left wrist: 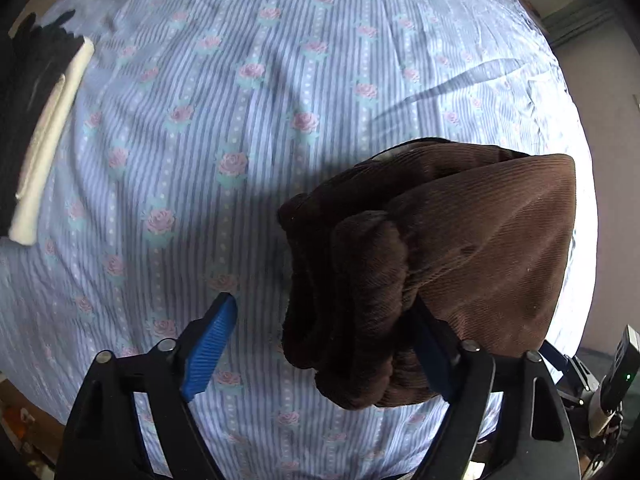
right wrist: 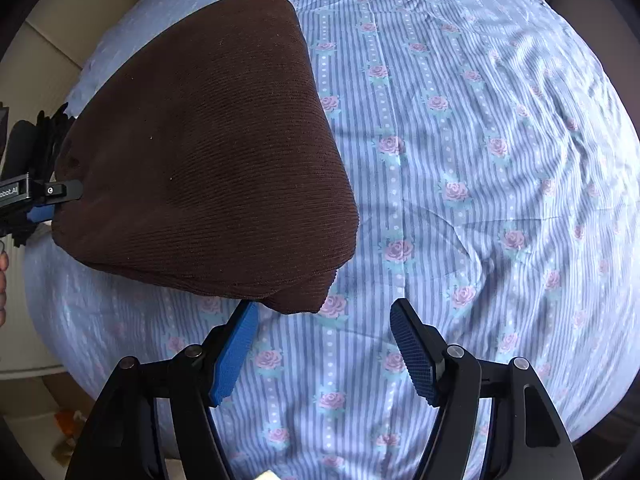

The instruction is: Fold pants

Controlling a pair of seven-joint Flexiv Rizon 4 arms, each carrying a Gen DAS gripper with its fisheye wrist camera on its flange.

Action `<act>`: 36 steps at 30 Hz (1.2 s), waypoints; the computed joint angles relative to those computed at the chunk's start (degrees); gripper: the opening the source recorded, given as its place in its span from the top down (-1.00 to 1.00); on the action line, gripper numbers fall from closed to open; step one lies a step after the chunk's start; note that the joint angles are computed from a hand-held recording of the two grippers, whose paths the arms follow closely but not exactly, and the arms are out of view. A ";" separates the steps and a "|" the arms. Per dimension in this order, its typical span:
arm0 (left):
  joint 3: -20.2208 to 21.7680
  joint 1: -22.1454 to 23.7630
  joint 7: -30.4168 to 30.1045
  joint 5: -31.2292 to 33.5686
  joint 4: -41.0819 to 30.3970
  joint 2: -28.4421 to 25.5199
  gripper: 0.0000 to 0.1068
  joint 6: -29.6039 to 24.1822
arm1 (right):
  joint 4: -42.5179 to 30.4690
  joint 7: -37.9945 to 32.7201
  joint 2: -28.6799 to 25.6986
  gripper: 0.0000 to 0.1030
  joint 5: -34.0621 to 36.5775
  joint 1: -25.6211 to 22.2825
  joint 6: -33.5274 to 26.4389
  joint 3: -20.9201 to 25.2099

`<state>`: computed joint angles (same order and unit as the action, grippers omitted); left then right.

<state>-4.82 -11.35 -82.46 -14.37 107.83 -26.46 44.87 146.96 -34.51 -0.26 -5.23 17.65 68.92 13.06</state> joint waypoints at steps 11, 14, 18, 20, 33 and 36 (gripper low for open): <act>-3.91 4.01 3.96 -13.37 2.25 -1.26 0.17 -2.09 | -0.46 -0.09 0.74 -0.35 2.55 0.32 -2.45 0.30; -4.88 4.38 7.63 -16.86 2.72 1.12 0.32 -1.82 | -0.50 -0.39 -0.17 -0.35 3.32 0.34 -0.68 0.22; -5.24 3.86 10.76 -21.70 3.20 3.99 0.37 -0.81 | -0.52 -0.42 -0.89 -0.35 4.60 0.26 1.50 0.19; -5.14 3.21 10.40 -22.75 1.77 3.98 0.38 -0.74 | -0.32 0.19 -1.24 -0.35 4.58 0.22 3.26 0.15; -7.70 -0.38 8.95 -26.48 -8.22 2.73 0.40 -0.67 | -4.49 -8.43 -6.90 -0.35 9.75 -0.14 8.38 0.80; -7.82 -0.96 10.25 -27.15 -8.70 3.17 0.40 -0.46 | -2.40 1.89 -7.32 -0.35 -1.78 1.72 11.33 -5.04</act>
<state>-12.64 -12.30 -72.21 -41.52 99.13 -23.29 44.41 144.56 -32.62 -7.58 -7.01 19.38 80.25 8.03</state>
